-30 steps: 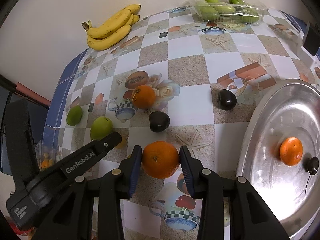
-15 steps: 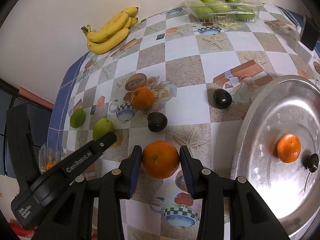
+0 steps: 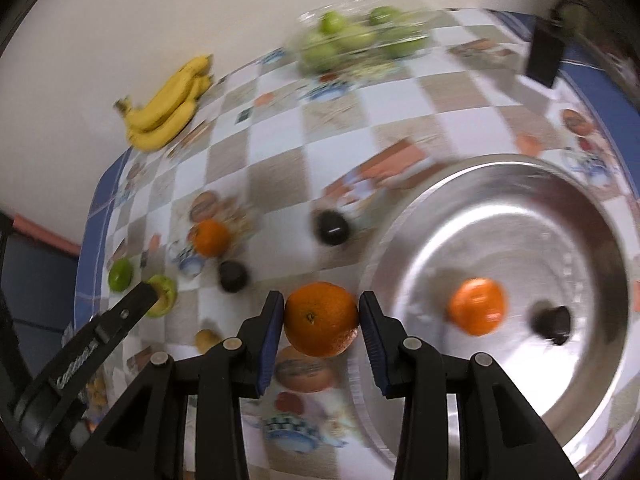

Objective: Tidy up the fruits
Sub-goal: 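Carry the orange and the yellow-brown fruit over the steel bowl with both tools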

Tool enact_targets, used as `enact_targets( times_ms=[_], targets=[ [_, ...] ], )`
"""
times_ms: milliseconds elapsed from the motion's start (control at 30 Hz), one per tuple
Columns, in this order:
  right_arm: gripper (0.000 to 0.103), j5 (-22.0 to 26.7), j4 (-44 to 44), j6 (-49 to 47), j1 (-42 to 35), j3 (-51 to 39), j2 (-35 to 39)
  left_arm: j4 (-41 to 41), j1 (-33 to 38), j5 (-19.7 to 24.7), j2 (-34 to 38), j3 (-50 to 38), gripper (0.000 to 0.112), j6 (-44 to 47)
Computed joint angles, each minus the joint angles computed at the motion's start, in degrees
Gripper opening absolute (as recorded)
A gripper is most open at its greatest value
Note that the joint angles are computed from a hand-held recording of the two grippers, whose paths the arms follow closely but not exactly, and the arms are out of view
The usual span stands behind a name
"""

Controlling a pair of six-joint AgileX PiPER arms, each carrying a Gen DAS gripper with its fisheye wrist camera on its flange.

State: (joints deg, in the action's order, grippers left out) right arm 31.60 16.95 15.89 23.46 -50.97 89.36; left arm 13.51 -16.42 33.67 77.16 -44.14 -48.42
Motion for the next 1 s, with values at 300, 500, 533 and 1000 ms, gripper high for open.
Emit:
enact_targets(
  times_ms=[300, 500, 533, 1000],
  targets=[
    [0.040, 1.64, -0.97, -2.45, -12.09, 4.51, -6.14, 6.21, -14.40, 3.59, 3.72, -5.62, 0.023, -7.89],
    [0.040, 2.59, -4.84, -1.91, -19.19, 5.79, -7.47, 6.40, -21.62, 4.07, 7.18, -9.13, 0.023, -9.09],
    [0.040, 2.65, -4.71, -2.73, -20.84, 6.10, -7.45, 6.59, -22.92, 4.33, 8.05, -9.88, 0.023, -9.24],
    [0.041, 1.22, -2.42, -7.28, -24.64, 6.87, -2.67, 4.99, -30.32, 5.45, 18.14, -15.45, 0.023, -6.24]
  ],
)
